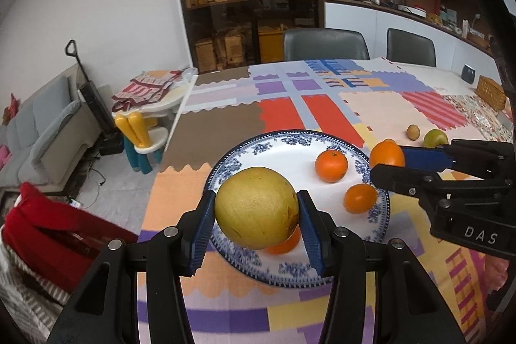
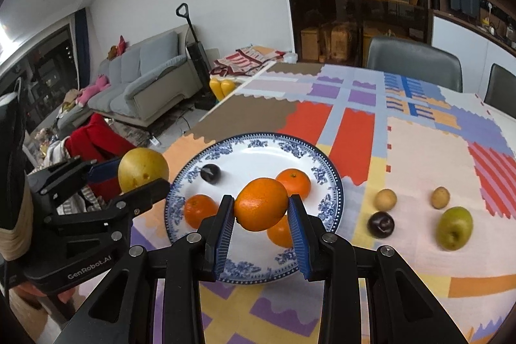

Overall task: Organize fruits
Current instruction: 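Lower the pear and orange onto the plate and open both tools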

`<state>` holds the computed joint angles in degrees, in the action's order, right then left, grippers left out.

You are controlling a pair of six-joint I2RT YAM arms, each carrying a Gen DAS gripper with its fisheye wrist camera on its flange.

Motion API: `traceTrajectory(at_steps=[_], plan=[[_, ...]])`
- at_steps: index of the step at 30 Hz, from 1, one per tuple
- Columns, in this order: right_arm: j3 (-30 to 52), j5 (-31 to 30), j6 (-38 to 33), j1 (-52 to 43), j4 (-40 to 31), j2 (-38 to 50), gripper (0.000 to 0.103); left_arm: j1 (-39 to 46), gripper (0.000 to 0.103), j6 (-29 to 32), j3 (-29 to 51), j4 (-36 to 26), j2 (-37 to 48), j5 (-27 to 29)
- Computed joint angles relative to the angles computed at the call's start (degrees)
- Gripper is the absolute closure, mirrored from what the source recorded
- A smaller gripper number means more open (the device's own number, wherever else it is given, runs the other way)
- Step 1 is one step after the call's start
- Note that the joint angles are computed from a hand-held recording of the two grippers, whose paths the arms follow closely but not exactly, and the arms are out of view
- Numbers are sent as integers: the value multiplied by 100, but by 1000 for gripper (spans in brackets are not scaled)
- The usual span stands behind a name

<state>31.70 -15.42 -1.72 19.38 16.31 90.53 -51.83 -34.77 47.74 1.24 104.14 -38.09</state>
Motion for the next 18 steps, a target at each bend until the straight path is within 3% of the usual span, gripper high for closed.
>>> traceTrajectory(at_steps=[8, 18], plan=[[511, -46, -15, -68, 0, 796, 68, 613, 54, 829, 259, 757, 571, 936], [914, -93, -31, -70, -64, 1305, 68, 937, 54, 1273, 757, 653, 1082, 1462]])
